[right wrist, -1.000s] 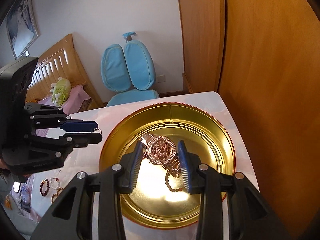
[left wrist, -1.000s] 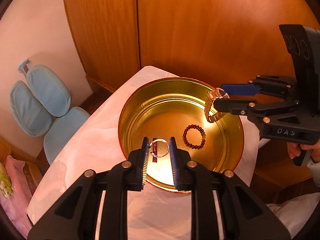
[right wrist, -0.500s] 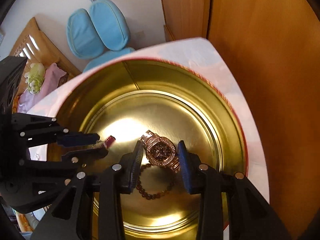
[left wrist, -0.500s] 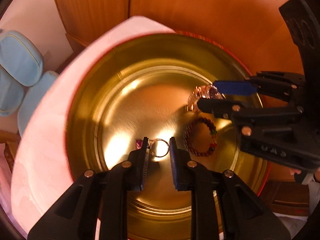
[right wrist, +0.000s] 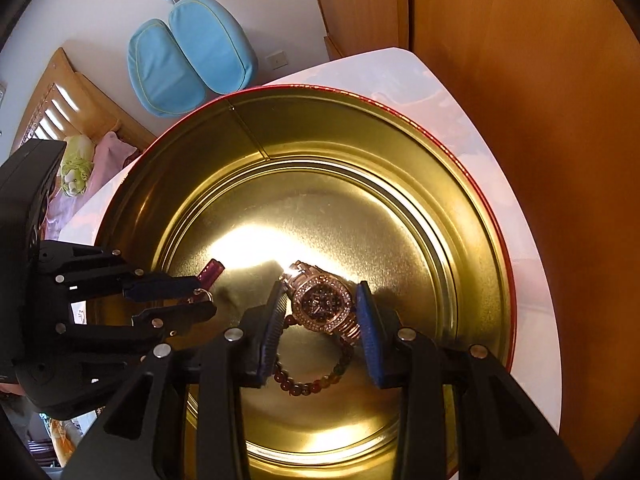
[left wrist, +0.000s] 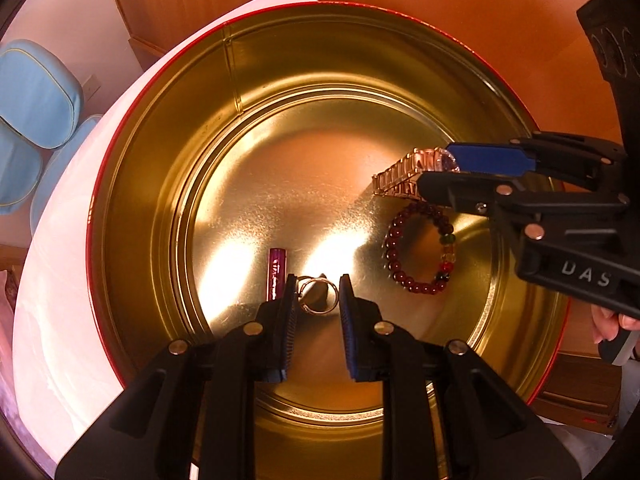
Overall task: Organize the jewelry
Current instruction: 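Carry ring and watch into the red tin and open both tools, then withdraw both tools from the tin back over the table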
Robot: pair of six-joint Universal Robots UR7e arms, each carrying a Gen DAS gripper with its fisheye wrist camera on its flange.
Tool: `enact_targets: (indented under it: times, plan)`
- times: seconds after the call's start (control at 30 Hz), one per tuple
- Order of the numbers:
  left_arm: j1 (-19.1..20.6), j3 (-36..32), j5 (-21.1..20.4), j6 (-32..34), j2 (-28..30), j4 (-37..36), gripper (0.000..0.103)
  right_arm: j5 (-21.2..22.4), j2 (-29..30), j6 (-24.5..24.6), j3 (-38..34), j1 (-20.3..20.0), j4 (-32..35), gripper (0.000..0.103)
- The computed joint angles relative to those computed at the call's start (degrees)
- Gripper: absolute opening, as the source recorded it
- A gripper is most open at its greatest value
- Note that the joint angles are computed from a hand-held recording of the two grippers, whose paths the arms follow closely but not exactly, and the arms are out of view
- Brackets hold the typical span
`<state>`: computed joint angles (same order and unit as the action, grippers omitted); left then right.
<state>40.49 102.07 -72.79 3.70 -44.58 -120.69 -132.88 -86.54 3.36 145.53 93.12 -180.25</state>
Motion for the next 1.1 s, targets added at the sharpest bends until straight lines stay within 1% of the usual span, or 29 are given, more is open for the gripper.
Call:
enact_targets:
  times: [0.2,0.3,0.33,0.37,0.4,0.43,0.47,0.5,0.53,0.57,0.63,0.73,0.8,0.9,1.0,1.1]
  plan:
    - [-0.9,0.6,1.0,1.1,0.4,-0.5,0.021,-0.1,-0.4,0.7,0.2,0.1,0.7,0.037]
    - [-1.7,1.7,2.1,2.1,0.2,-1.9,0.021,-1.4,0.2,1.1,-0.1,0.8,-0.3,0.038]
    - [-2.0,1.8,2.4,2.0,0.2,-2.1,0.023,-1.7,0.2,1.1,-0.1,1.0,-0.3,0.038]
    - [-2.2,2.1,3.2,1.7,0.0,-2.3,0.034,-2.5,0.5,1.0,-0.1,1.4,-0.8,0.040]
    - [-2.6,2.3,3.9,1.4,-0.2,-2.6,0.050,-3.2,1.0,0.3,0.1,2.0,-2.4,0.051]
    - [-2.8,2.6,3.6,1.8,-0.4,-3.3,0.053,-2.8,1.1,-0.9,0.5,2.5,-4.5,0.054]
    - [-3.1,3.0,3.3,2.0,-0.8,-3.6,0.059,-2.6,1.1,-1.7,0.9,3.0,-6.1,0.067]
    - [-3.4,3.4,3.1,2.3,-1.2,-3.8,0.064,-3.1,1.3,-2.4,1.2,3.8,-7.7,0.083]
    - [-3.8,3.7,3.2,2.6,-1.6,-4.0,0.066,-3.7,1.7,-3.1,1.5,4.8,-9.9,0.089]
    - [-4.3,4.2,4.0,2.9,-1.9,-4.5,0.068,-3.7,1.8,-3.9,1.8,5.6,-11.9,0.092]
    - [-5.2,5.7,5.5,3.5,-2.5,-6.3,0.069,-3.4,1.4,-4.6,2.4,6.7,-13.4,0.092]
    - [-6.0,7.2,5.6,4.1,-3.9,-7.9,0.070,-5.6,2.4,-4.9,2.7,9.0,-15.1,0.092]
    - [-6.4,8.2,5.4,4.3,-5.0,-9.0,0.076,-6.6,2.7,-4.8,3.3,10.4,-16.2,0.093]
    - [-7.2,10.8,5.9,4.5,-7.2,-11.7,0.076,-8.3,3.3,-3.3,4.2,12.7,-17.8,0.095]
    - [-7.9,12.6,5.8,2.3,-9.4,-12.6,0.079,-10.1,3.9,-0.3,4.9,15.4,-18.2,0.097]
    - [-7.4,13.8,3.6,0.8,-12.7,-12.2,0.079,-10.1,4.7,1.3,5.5,17.5,-18.7,0.097]
